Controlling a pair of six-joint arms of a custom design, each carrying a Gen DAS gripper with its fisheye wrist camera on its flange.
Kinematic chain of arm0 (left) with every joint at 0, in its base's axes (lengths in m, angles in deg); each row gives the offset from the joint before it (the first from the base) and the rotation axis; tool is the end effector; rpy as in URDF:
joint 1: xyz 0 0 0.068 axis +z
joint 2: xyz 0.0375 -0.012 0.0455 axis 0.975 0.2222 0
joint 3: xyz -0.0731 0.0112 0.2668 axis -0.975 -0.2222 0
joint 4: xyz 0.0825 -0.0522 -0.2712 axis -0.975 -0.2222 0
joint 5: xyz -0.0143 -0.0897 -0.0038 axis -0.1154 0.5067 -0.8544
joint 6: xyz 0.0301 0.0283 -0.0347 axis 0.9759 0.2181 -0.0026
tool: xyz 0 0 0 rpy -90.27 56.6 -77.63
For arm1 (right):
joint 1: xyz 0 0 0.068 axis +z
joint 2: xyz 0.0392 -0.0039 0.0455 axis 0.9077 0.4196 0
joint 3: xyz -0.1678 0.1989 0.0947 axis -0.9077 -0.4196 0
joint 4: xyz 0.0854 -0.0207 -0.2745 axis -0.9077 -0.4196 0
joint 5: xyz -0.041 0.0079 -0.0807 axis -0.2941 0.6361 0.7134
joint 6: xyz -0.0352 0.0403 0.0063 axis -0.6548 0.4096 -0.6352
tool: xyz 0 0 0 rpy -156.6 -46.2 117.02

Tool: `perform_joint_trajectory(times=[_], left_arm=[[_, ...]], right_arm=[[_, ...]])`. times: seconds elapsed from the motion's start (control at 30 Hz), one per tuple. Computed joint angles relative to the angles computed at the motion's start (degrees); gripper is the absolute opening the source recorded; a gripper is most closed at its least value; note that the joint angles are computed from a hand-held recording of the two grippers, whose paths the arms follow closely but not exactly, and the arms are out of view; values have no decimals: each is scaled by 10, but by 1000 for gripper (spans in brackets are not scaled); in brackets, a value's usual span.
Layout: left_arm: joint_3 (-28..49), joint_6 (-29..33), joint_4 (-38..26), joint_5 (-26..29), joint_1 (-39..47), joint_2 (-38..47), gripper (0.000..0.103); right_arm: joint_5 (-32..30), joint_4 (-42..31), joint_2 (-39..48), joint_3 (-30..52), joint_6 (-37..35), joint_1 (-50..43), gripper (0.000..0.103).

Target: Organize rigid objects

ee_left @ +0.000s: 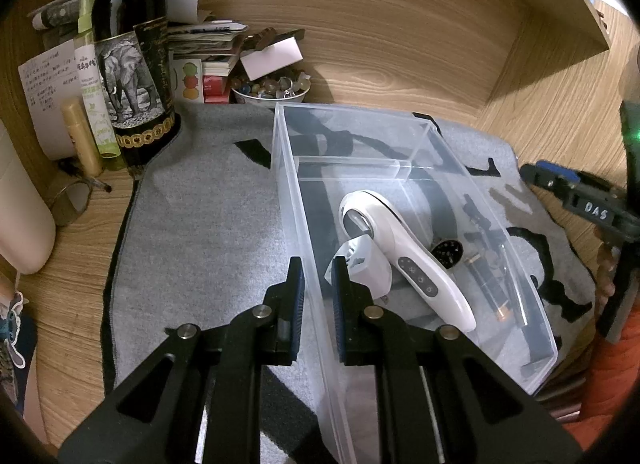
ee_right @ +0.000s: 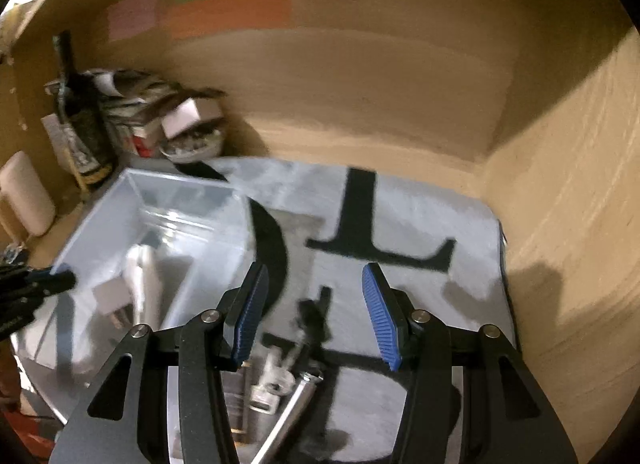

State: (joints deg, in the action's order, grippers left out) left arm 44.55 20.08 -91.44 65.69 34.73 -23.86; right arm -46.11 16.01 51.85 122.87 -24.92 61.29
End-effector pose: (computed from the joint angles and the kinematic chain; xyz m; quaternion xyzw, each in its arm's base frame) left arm 0.1774 -0.1424 0.2246 -0.0815 0.9297 -0.0626 0.3536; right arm 0.2880 -0.0068 0.2515 -0.2447 0.8885 0.0737 0.3812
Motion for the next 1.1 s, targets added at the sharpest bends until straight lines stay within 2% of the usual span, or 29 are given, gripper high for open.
perform_joint_trajectory(times=[0.23,0.43,0.73,0.9,1.1], left_arm=[[0,0,-4,1,-2,-3,12],[3,0,-8,-3,-5,1,12],[2,1,-7,-2,-4,1,12],[2,1,-6,-3,-5,2,12],[2,0,-6,-3,-5,1,12]], right_arm=[[16,3,46,-17,-7,-21,46],[7,-19,121,14,1,-16,46],[32,-12,144,13,-15,28,46],[38,2,147,8,-16,28,25],[30,0,132,3,-16,14,24]])
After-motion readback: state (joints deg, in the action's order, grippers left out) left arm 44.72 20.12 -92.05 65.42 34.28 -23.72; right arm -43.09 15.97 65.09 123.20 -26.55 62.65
